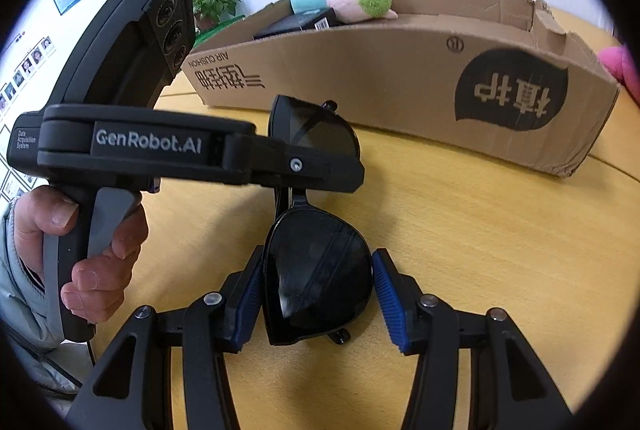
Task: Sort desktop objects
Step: 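Carry the sunglasses with the right gripper over the cardboard box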
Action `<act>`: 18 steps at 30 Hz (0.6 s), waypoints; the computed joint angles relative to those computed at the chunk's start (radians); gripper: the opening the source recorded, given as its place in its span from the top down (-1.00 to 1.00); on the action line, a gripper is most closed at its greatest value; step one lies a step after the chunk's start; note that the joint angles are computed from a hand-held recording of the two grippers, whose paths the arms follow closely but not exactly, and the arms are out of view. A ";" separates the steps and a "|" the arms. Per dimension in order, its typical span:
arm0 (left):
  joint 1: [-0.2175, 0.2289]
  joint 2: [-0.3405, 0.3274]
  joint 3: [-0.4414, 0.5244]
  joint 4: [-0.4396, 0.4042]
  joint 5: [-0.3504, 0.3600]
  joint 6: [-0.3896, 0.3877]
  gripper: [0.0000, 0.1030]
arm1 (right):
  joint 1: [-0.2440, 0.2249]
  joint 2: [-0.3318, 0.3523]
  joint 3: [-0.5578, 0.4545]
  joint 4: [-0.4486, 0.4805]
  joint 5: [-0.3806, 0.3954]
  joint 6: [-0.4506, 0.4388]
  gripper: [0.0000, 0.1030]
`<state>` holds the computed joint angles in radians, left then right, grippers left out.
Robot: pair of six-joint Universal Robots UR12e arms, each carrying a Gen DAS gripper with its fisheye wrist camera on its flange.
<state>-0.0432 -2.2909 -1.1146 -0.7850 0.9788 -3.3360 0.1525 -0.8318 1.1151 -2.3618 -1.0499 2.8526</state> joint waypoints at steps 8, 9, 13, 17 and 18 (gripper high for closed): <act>-0.003 0.019 0.042 0.020 0.013 0.059 0.28 | -0.004 -0.034 0.028 -0.116 -0.002 0.027 0.02; -0.001 0.018 0.054 0.025 0.012 0.068 0.28 | -0.003 -0.032 0.017 -0.134 -0.004 0.032 0.02; 0.004 -0.015 0.159 -0.012 -0.002 0.112 0.29 | -0.004 -0.015 -0.031 -0.187 -0.002 0.068 0.02; 0.001 -0.075 0.301 -0.056 -0.006 0.157 0.31 | -0.005 0.025 -0.123 -0.210 -0.016 0.077 0.02; 0.002 -0.099 0.354 -0.078 -0.013 0.163 0.32 | -0.006 0.033 -0.140 -0.212 -0.015 0.082 0.02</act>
<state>-0.0412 -2.3900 -0.7604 -0.8631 0.9659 -3.1734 0.1466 -0.7986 0.9754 -2.5742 -1.0653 2.9346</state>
